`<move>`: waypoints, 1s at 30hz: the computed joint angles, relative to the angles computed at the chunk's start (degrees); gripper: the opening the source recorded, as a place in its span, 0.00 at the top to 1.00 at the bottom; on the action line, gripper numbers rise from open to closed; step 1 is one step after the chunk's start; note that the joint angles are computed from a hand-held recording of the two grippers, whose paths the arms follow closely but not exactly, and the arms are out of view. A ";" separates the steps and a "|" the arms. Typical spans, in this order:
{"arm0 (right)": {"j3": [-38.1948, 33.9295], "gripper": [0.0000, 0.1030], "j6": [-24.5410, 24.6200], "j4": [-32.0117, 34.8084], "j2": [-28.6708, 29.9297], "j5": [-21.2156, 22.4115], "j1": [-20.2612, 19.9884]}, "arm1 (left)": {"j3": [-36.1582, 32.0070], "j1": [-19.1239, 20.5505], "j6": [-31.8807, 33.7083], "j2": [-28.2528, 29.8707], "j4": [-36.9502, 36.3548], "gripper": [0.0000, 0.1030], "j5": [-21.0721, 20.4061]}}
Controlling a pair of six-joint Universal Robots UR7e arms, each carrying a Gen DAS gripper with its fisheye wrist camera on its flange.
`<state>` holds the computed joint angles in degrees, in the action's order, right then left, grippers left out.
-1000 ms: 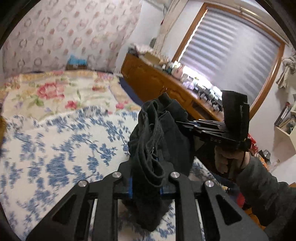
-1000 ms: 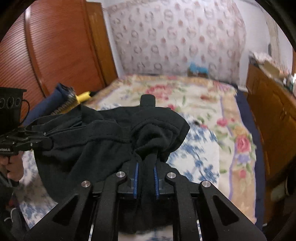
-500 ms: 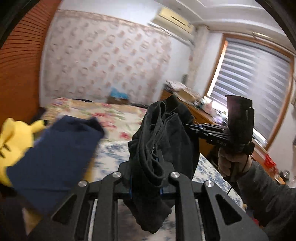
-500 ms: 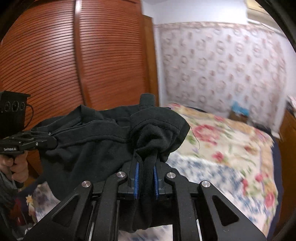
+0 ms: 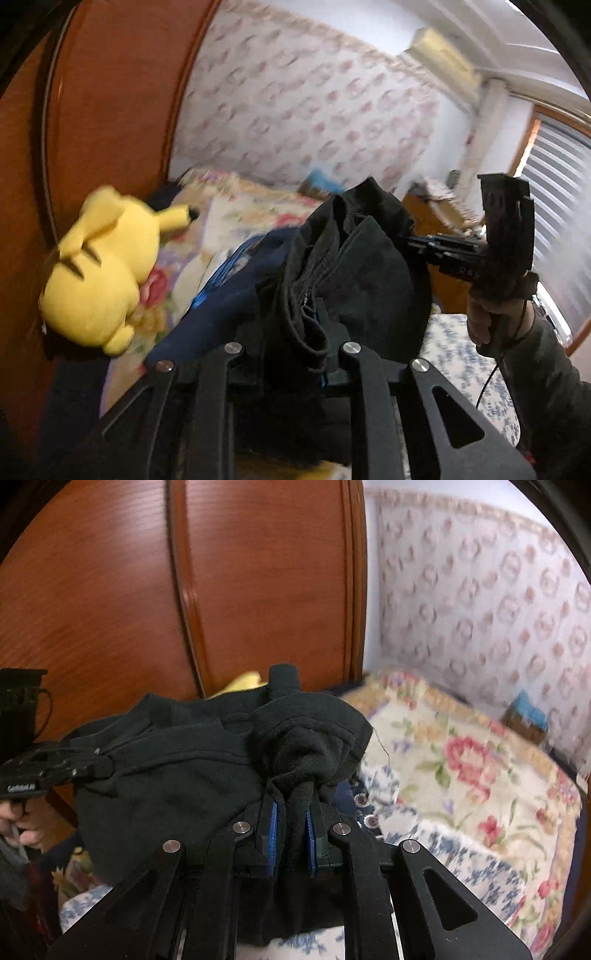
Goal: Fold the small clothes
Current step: 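Carry the shirt bundle with both grippers toward the yellow plush toy, then lower the shirt onto the clothes stack and open both grippers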
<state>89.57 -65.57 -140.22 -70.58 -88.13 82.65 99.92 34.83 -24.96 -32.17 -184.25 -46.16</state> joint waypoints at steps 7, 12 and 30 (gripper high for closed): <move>1.81 0.69 -1.95 -5.19 1.17 1.18 -1.48 | 1.12 0.69 -1.21 1.09 -0.79 0.77 1.68; 4.81 0.58 -0.83 -11.86 -0.64 4.24 -2.16 | 2.21 -2.07 0.99 1.11 -0.85 0.56 7.20; 8.58 0.53 -3.19 -13.35 0.50 2.51 -3.56 | -2.11 -1.96 -1.13 5.69 8.25 0.38 15.19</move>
